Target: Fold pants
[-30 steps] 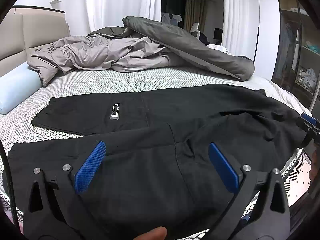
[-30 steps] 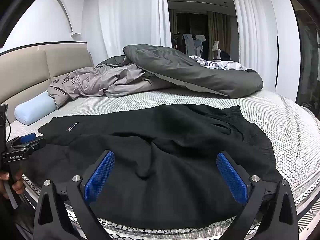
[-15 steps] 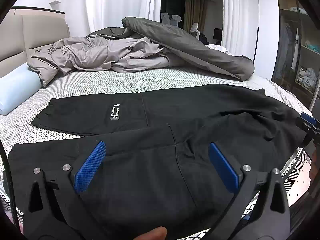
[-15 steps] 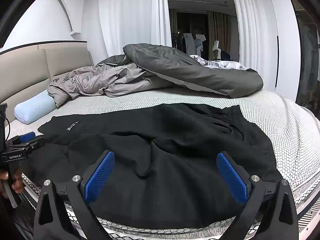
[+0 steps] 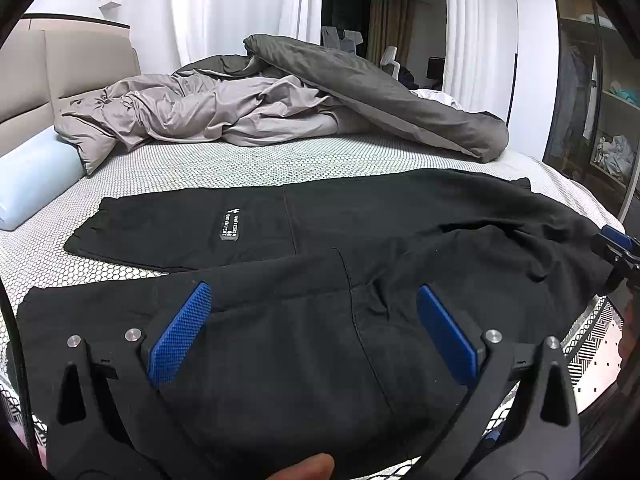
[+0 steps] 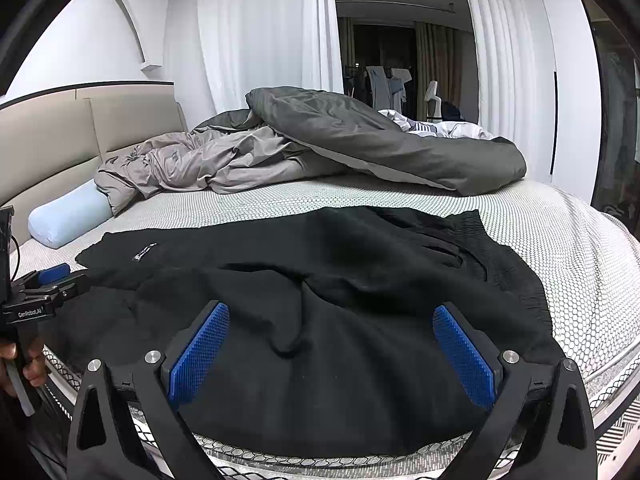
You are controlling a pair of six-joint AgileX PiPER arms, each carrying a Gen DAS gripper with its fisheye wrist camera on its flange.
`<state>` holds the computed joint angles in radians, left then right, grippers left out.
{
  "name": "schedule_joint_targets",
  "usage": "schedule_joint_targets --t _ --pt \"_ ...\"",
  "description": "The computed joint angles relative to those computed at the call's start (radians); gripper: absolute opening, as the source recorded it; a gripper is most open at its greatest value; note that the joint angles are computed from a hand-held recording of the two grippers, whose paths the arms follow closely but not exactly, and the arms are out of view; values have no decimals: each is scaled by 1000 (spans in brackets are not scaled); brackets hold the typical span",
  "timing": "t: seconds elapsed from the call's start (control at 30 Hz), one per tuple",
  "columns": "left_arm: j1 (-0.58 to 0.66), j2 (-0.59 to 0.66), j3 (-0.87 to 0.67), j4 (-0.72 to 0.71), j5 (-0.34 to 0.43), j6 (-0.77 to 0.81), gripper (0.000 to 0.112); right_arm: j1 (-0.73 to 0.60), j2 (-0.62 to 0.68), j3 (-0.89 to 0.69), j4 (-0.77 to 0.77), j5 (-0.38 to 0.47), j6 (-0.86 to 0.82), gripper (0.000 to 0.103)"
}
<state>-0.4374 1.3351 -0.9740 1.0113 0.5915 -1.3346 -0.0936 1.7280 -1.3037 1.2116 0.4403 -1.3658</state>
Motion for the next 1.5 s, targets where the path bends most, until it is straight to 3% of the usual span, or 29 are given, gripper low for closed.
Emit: schedule_joint_targets --t 0.9,1.1,1.27,1.4,1.5 --pt "4 -4 -5 -10 1 15 102 -1 1 -1 -3 -1 2 103" --pt "66 -24 -15 -130 -49 118 102 -24 28 -44 -62 68 87 103" --pt "93 -31 2 -108 -32 77 102 -40 35 -51 -37 72 67 103" --pt "126 -97 76 -80 23 -18 102 -58 17 -22 70 64 -54 103" --pt "190 -228 171 -152 50 -41 102 -68 0 -10 65 53 -60 103"
